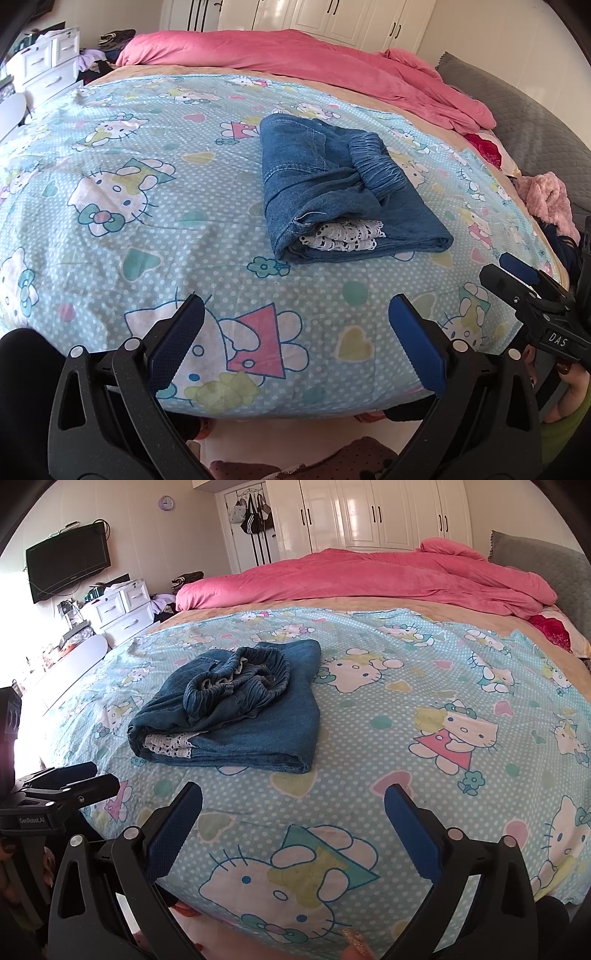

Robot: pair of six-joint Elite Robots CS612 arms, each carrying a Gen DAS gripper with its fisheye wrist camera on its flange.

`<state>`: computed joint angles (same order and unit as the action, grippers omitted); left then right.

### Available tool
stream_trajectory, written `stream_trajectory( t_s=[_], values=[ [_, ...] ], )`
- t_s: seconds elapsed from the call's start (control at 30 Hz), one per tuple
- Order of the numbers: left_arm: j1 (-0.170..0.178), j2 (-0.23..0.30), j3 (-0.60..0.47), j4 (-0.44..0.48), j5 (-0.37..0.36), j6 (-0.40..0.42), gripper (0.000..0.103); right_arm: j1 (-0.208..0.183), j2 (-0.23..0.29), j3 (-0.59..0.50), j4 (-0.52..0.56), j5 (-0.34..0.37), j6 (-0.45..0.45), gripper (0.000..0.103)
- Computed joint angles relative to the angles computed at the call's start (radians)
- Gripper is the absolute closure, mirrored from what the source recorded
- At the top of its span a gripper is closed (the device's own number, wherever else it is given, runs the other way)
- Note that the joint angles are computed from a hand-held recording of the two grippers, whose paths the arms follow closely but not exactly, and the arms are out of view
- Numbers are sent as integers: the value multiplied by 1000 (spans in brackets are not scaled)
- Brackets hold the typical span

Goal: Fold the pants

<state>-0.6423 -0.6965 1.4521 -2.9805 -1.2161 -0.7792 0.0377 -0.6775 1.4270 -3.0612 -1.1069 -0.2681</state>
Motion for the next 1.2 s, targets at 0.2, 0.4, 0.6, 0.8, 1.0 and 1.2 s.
stream_trajectory(
  t_s=[0.2,0.4,0.6,0.8,1.0,1.2],
  values=[
    [0,-1,0,6,-2,-4,9,1,0,1,2,-2,0,4],
    [-1,-3,-2,20,3,-5,9,2,0,0,5,-5,-1,4],
    [-1,-4,-2,18,-4,-3,9,2,0,1,4,-7,-1,4],
    [0,-4,-1,14,-4,-8,9,2,2,-3,11,-16,5,4],
    [1,-4,0,15,-5,-7,9,1,2,-5,14,-18,4,4],
    [1,-4,-1,16,-4,-7,9,1,2,-6,15,-18,4,4]
  ],
)
